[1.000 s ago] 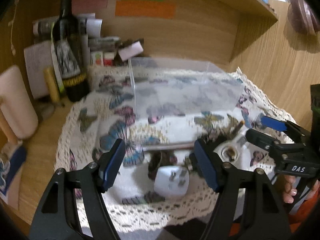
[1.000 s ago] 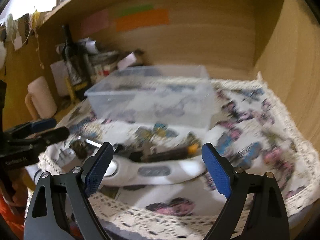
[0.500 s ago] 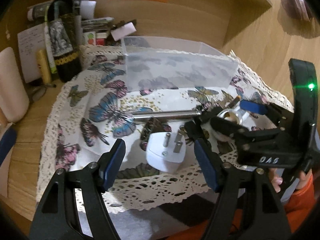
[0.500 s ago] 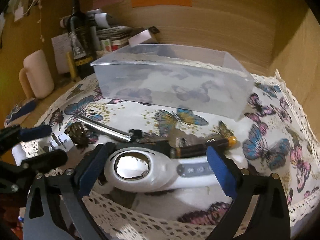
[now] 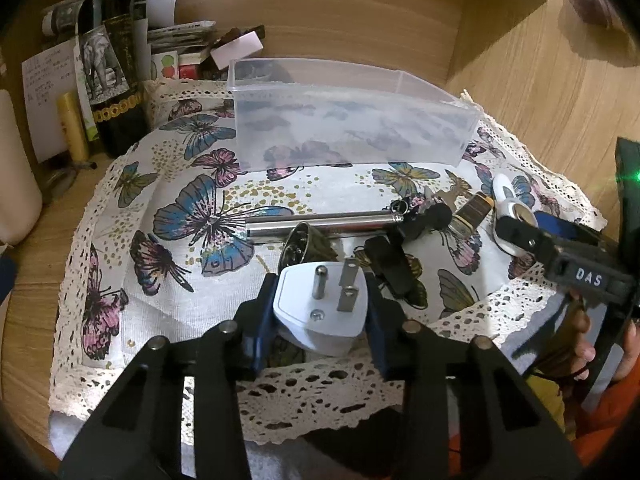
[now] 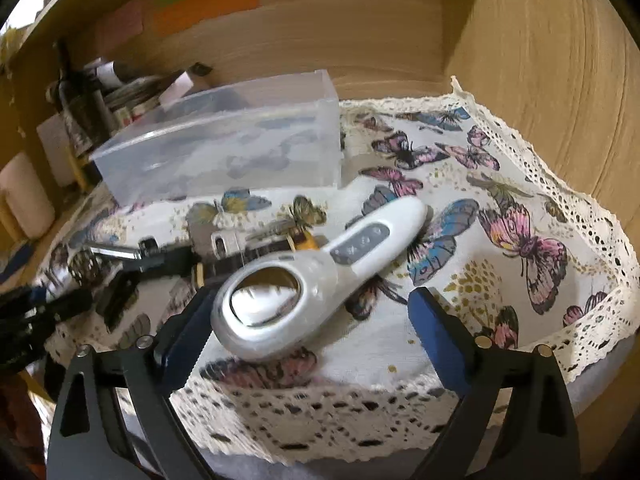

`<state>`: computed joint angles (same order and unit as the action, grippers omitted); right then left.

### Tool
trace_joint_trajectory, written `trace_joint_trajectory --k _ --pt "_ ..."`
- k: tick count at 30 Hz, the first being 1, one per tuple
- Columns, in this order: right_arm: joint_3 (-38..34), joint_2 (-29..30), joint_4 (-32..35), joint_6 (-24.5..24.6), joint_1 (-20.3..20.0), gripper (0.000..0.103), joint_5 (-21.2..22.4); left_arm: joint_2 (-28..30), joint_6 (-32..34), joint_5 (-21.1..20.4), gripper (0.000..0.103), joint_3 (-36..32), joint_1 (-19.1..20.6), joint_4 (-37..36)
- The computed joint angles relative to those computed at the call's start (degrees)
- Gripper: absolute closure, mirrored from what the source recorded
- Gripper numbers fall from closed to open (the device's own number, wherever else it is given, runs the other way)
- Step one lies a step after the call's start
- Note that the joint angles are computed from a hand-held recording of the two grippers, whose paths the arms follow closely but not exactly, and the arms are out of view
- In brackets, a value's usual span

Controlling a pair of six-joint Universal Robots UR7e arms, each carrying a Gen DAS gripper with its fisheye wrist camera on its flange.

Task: Organize rigid objects
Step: 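Grasp white plug adapter with left tool while right tool grasps white lens device, then lower plug adapter into clear box with left tool while right tool drops lens device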

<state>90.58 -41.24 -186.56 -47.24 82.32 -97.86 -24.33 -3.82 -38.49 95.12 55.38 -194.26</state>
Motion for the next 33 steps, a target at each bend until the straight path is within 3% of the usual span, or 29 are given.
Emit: trace_joint_trajectory --k 4,7,13,15,26,33 --pt "-2.3 2.4 0.0 0.1 0.6 0.009 -1.2 0.1 1.0 1.3 0.063 0.3 -0.6 -1.7" --pt "-2.3 1.9 0.7 0.5 0.1 0.014 0.5 0.0 2.5 2.0 0.063 0.8 -1.1 -3.8" --pt "-1.4 1.2 -1.8 1.4 -0.8 0.055 0.5 -0.3 5.0 1.5 0.063 0.3 -1.7 -7.6" --pt "-1.4 0.5 -1.0 2.0 -1.2 0.062 1.2 -0.3 5.8 1.0 0.063 -0.1 -1.8 -8.5" --pt "1.6 -2.1 -10.0 -0.2 -1.3 0.065 2.7 0.2 9.2 1.9 0.063 -2.2 -2.9 -9.9" --pt "0.8 -3.8 -12.1 -0.3 0.0 0.065 7.8 -1.3 8.8 -0.4 0.063 -3.9 -2.6 -9.8"
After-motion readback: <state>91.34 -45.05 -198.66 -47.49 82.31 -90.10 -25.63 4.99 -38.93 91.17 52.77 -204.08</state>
